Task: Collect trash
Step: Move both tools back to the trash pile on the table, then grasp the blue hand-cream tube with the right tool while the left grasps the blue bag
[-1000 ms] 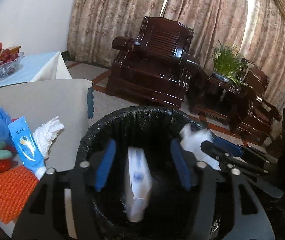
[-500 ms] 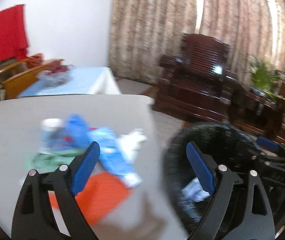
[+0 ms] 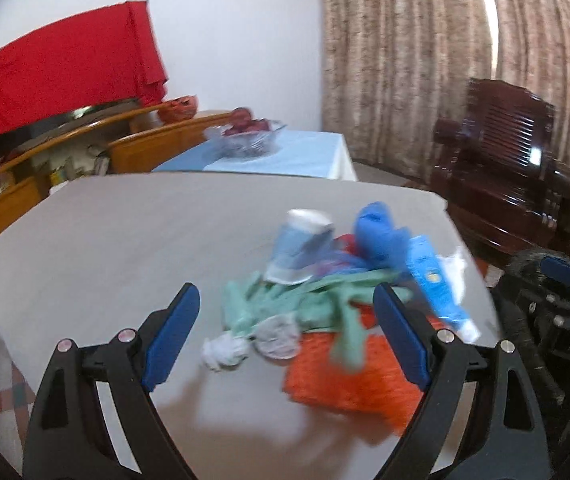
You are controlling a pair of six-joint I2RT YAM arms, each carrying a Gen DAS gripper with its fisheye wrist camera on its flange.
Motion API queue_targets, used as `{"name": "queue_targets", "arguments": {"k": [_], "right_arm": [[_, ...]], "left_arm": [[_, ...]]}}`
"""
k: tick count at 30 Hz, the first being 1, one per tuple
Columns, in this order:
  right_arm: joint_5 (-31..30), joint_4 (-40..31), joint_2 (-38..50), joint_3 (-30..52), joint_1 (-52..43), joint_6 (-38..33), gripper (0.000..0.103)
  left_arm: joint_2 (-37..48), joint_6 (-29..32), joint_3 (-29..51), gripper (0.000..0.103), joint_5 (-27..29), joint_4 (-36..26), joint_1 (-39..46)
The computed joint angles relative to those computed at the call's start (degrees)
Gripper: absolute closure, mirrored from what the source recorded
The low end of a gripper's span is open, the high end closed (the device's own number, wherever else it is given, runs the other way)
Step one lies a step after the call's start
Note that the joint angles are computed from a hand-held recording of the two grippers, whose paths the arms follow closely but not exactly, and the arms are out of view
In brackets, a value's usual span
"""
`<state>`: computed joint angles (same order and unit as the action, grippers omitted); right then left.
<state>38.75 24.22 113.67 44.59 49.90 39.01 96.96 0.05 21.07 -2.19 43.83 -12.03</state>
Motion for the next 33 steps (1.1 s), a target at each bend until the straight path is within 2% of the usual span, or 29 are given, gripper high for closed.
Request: {"name": "queue_targets", "arguments": {"k": [8, 18, 19, 22, 27, 33], "right_arm": [[-6.2, -3.0, 9.3, 8.8, -3.1, -1.7, 0.033], [-10.6, -8.9, 14.8, 13.8, -4.8, 0.4, 0.035], [-11.3, -9.2, 15.2, 14.1, -5.0, 0.9, 0.038], [-13.0, -7.7, 15.1, 13.4, -5.4, 0.5, 0.061], [-13.6, -7.2, 14.2, 12.5, -4.9, 1.0, 0.062], [-11.4, -5.2, 8.6, 8.1, -3.5, 1.3, 0.063]], "left_arm": [[7.9, 0.8, 2.1, 0.017, 1.5, 4.2, 3.9], [12.2, 0.9, 4.1, 0.017, 4.1, 4.7, 5.1], [12.5, 0.9, 4.2, 0.017, 4.3, 4.7, 5.1], [12.9, 1.2, 4.3, 0.017, 3.9, 4.7, 4.7], [13.2, 1.0, 4.1, 0.017, 3.6, 5.5, 4.3], [11.3, 0.4, 3.1, 0.017, 2.8, 5.6, 2.7]]}}
